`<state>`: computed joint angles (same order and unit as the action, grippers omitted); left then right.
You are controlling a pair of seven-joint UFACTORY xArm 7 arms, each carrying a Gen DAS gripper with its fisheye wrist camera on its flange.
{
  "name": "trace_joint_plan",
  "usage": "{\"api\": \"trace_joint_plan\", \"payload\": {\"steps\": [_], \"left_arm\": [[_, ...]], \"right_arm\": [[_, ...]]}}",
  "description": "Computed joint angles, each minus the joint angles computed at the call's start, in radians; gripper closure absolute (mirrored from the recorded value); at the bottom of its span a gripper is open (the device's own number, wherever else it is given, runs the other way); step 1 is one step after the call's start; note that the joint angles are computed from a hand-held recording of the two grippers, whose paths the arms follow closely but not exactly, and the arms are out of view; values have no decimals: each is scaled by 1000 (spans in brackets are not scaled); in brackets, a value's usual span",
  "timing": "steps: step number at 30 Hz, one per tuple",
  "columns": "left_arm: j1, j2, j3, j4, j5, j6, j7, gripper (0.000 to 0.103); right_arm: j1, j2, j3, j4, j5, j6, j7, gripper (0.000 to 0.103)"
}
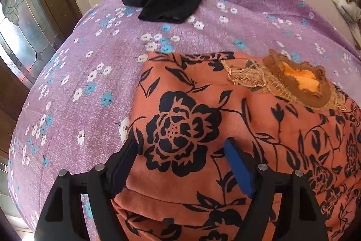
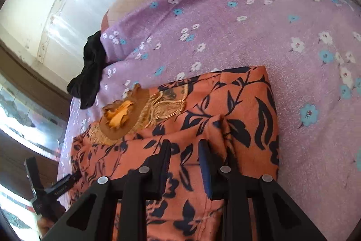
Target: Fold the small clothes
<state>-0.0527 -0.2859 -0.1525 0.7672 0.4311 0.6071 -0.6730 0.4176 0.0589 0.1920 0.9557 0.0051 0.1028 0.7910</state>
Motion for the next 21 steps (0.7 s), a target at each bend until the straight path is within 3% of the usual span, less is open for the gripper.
{"api": "trace_joint_plan", "payload": {"steps": [3,8,14,18,21], "left_arm": [[-21,-39,10,-23,-41,-10,32,23],[-40,-44,-15,-27,-55,41,108,23],[-51,-81,5,-65,-98,61,158,23],[-38,-106,2,-97,-103,47,164,22],[-35,-130,2,-115,-106,37,182,22]], "right_arm": [[1,-54,51,-37,221,30,-170,75],[39,-83,43,-62,288,132,-192,74],[70,-171,29,-154,367,128,-236,74],[140,-214,-21,-209,566,108,-375,75],[125,-243,-7,-232,529,127,-344,75]]}}
